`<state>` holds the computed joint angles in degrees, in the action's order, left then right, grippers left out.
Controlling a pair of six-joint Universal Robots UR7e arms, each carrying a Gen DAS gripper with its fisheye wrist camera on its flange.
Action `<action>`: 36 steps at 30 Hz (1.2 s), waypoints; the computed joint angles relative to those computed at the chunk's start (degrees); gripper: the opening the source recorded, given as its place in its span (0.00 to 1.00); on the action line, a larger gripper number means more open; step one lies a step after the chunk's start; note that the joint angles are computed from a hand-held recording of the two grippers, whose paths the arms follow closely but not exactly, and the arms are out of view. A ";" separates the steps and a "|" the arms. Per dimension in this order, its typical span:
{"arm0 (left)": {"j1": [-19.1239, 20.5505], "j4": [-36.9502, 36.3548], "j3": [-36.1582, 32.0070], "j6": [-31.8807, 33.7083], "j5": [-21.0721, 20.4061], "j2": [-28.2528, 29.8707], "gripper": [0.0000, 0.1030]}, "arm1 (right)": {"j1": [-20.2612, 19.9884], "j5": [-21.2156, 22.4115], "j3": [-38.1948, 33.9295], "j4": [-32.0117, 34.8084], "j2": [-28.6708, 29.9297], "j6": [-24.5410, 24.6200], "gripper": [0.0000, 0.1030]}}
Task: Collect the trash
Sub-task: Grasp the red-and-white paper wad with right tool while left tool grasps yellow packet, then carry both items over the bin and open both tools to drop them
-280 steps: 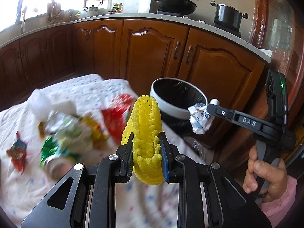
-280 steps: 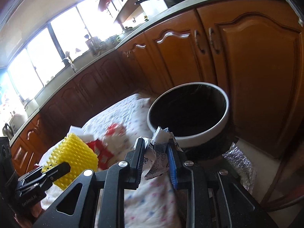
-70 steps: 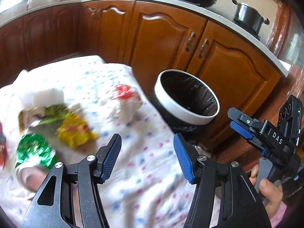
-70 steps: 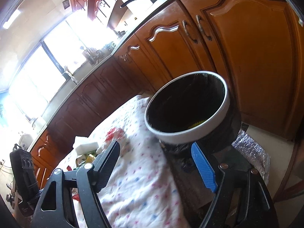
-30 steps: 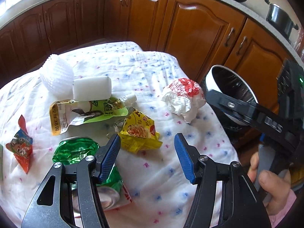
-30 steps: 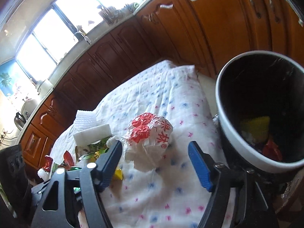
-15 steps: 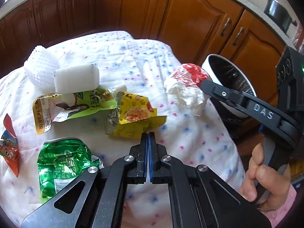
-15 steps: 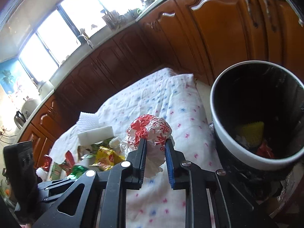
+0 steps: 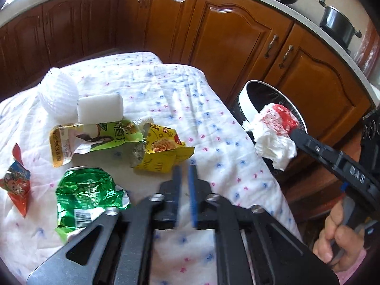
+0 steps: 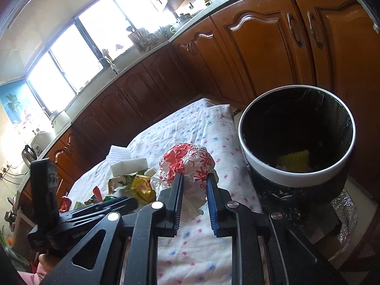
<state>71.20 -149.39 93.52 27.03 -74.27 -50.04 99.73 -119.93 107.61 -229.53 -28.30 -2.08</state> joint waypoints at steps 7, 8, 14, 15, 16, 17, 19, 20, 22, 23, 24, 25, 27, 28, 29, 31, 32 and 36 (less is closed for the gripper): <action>-1.08 -5.58 -1.40 -0.52 5.25 3.85 0.60 | -1.06 1.31 -0.30 0.89 0.23 0.31 0.19; -1.19 -5.71 -1.93 -0.69 5.90 4.51 0.60 | -1.20 1.37 -0.23 0.87 0.20 0.40 0.19; -1.24 -4.59 -4.92 -1.92 7.41 7.71 0.39 | -1.41 0.85 0.76 -0.45 -0.07 0.35 0.19; -1.18 -5.06 -4.87 -1.69 7.06 7.77 0.38 | -1.35 0.74 0.87 -0.66 -0.05 0.40 0.19; -1.19 -5.38 -4.79 -1.48 6.93 7.80 0.37 | -1.37 0.86 1.12 -0.93 -0.13 0.49 0.19; -1.09 -5.43 -4.72 -1.33 6.43 7.66 0.36 | -1.38 0.99 1.38 -1.21 -0.22 0.55 0.19; -0.94 -5.53 -4.45 -1.19 5.25 7.24 0.34 | -1.20 0.98 1.89 -2.03 -0.32 0.35 0.19; -0.96 -5.64 -4.21 -1.06 4.89 6.96 0.31 | -1.08 1.06 2.22 -2.56 -0.38 0.27 0.19; -0.89 -4.90 -3.63 -0.92 3.34 5.97 0.29 | -0.90 1.02 2.84 -3.56 -0.46 0.13 0.19; -0.94 -4.78 -3.23 -0.84 2.97 5.50 0.27 | -0.84 0.92 3.22 -4.04 -0.54 0.09 0.19; -0.99 -4.69 -2.75 -0.62 2.45 4.95 0.27 | -0.82 0.85 3.48 -4.34 -0.62 0.10 0.19; -0.99 -4.46 -2.26 -0.36 1.64 4.35 0.25 | -0.84 0.75 3.92 -4.84 -0.73 0.11 0.19; -1.16 -3.95 -1.37 -0.22 0.84 3.34 0.24 | -0.89 0.54 4.71 -5.62 -0.95 0.34 0.19; -1.25 -3.71 -0.91 -0.18 0.29 2.82 0.23 | -1.00 0.58 5.13 -6.05 -1.09 0.44 0.19; -1.34 -3.48 -0.32 0.01 -0.31 2.22 0.22 | -0.97 0.33 5.46 -6.47 -1.20 0.55 0.19; -1.60 -3.25 0.65 0.20 -0.96 1.37 0.20 | -0.84 0.02 6.40 -7.79 -1.37 0.65 0.19; -1.65 -3.08 0.89 0.28 -1.25 1.12 0.19 | -0.69 -0.23 6.62 -8.13 -1.42 0.74 0.19; -2.10 -2.71 2.10 0.77 -2.62 0.01 0.18 | -0.51 -0.29 7.75 -9.69 -1.61 0.91 0.19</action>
<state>69.10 -152.09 95.62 27.80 -76.88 -50.03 99.22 -120.22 115.36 -239.22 -29.91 -1.17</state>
